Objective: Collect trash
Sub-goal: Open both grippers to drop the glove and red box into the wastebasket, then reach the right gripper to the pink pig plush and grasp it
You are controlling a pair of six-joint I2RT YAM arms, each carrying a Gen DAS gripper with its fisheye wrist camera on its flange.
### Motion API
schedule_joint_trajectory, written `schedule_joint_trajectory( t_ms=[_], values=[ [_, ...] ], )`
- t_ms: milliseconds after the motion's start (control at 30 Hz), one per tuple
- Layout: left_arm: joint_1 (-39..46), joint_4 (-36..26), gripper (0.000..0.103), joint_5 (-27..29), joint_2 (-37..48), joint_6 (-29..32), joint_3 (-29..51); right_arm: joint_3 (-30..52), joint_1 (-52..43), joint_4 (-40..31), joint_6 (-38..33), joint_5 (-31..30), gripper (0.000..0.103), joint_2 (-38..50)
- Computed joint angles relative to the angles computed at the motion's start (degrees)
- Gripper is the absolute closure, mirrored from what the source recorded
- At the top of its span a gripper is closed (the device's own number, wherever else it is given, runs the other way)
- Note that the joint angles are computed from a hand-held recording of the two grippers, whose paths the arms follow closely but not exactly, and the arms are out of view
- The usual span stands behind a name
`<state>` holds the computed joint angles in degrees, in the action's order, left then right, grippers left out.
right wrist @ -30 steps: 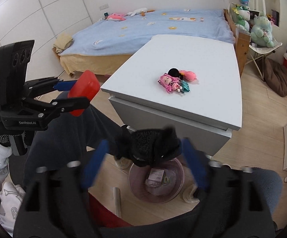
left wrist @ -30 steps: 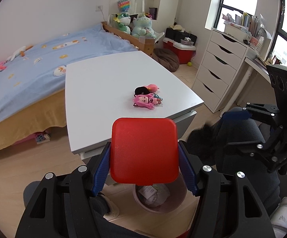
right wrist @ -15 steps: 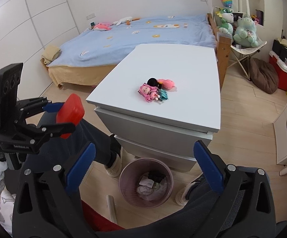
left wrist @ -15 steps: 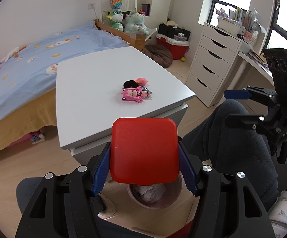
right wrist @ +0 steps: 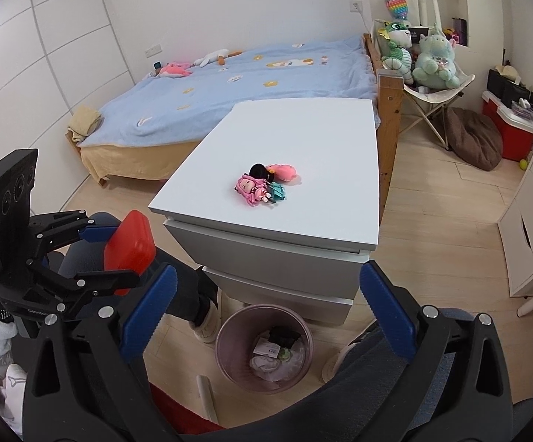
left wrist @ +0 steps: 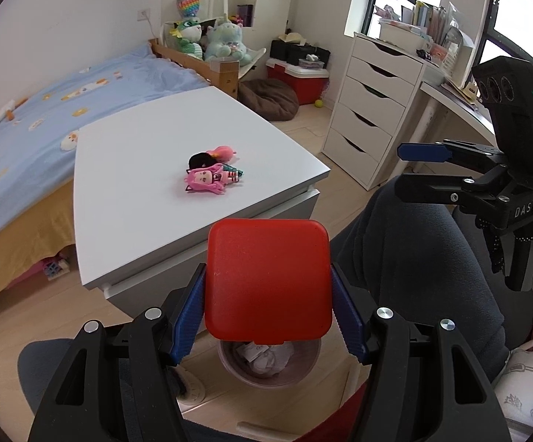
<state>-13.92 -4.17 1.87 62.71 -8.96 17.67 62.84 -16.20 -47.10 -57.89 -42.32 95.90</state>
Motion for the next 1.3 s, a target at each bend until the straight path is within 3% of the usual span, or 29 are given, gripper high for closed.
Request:
schedule_joint_trajectory(
  t_ms=[67,767,1100,1300],
  values=[
    [0.31,0.97,0.01,0.18,-0.43,-0.33,-0.45,0.12,-0.21,-0.04,0.06,-0.13,0.005,0.09],
    [5.86,2.21,0.007,1.56,0.76,-1.19,-0.62,-0.87,1.15,1.15,1.04,0.48,0.003,0.6],
    [10.38,2.72,0.007,3.41,1.53,-0.19,1.13,4.83,5.1,1.09,3.93,-0.17,0.003,3.62],
    [14.12,2.07,0.007,6.11,1.73,0.56,2.86,11.33,9.92,2.77,7.42,2.43,0.003,7.34]
  ],
)
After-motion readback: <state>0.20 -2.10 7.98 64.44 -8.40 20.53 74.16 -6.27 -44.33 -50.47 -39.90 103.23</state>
